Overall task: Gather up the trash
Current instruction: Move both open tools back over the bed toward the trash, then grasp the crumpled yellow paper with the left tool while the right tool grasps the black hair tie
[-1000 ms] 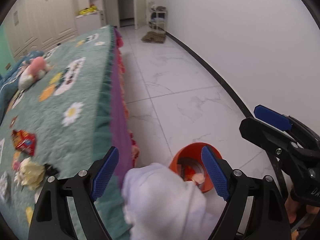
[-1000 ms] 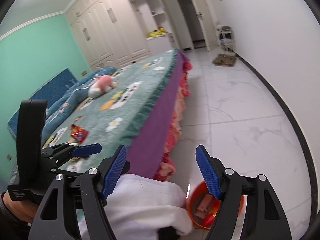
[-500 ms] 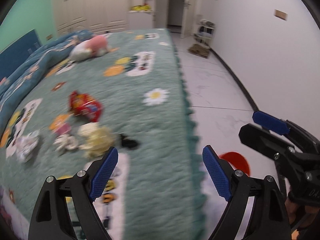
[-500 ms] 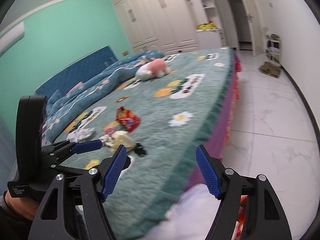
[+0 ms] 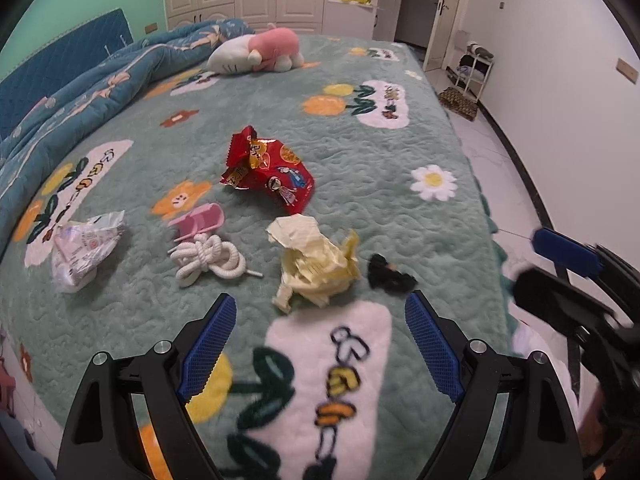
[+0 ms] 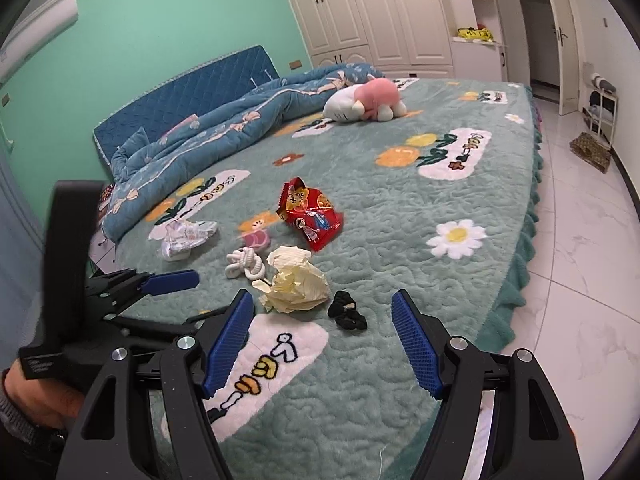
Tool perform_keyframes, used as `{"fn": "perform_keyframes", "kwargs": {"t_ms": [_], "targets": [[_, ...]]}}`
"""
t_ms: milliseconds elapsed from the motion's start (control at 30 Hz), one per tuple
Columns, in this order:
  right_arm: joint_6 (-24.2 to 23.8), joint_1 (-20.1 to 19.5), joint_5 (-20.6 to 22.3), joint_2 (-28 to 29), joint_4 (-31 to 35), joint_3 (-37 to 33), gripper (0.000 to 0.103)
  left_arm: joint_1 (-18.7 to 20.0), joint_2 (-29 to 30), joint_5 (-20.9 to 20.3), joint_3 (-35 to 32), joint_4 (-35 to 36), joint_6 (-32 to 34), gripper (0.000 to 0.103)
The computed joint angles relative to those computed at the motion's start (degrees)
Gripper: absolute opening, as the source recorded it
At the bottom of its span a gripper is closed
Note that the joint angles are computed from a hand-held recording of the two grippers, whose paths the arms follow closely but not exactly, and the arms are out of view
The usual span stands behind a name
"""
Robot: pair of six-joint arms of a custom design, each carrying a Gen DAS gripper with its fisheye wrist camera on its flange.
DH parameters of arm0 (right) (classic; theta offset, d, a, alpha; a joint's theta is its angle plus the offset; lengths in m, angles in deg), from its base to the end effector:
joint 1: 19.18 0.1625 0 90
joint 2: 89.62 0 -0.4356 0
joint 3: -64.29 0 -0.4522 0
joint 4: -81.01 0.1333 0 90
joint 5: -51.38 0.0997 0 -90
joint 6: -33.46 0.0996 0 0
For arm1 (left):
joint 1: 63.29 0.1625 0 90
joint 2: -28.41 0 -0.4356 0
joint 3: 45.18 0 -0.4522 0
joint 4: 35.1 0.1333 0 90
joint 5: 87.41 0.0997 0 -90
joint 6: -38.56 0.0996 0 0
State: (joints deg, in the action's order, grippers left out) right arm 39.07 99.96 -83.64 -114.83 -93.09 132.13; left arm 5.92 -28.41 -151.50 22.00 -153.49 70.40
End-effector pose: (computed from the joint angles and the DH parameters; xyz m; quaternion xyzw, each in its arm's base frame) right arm 0.4679 -0.7102 0.0551 0.0435 -0.8735 0.4191 0.2440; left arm -0.1207 -0.8160 0.3914 0.3952 0.8783 -0.1307 0.2351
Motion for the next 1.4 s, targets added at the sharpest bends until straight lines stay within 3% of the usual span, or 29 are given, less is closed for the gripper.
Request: {"fn": "perform_keyframes", "kwargs": {"t_ms": [500, 533, 600, 800, 1033, 1400], "targets": [[1.33, -3.42, 2.63, 1.27, 4.63, -3.01, 0.072, 1.88, 10.31, 1.71, -10.39, 6.15, 0.0, 0.086], [1.42, -3.55, 2.78, 1.38, 4.78, -3.13, 0.072, 1.97, 10.27, 1.64, -10.04, 5.6, 0.7, 0.084], [1.58, -3.86, 3.07, 1.66, 5.42, -3.53, 0.072, 2.14, 10.77, 1.91, -10.49, 6.77, 0.99, 0.061], [1.89, -4.23, 3.74, 2.39, 7.09, -4.52, 0.072, 2.83, 10.28, 0.36, -10.71, 8.45, 1.02, 0.048], [0.88, -4.43, 5.6, 3.24, 8.36, -5.44, 0.071, 2.75, 7.58, 1.5, -9.27, 7.26, 1.89, 0.044], [-0.64, -5.82, 4.27, 6.59, 15.37, -10.34, 0.055, 3.08, 8.32, 2.46, -11.53, 9.69, 0.56, 0.044]]}}
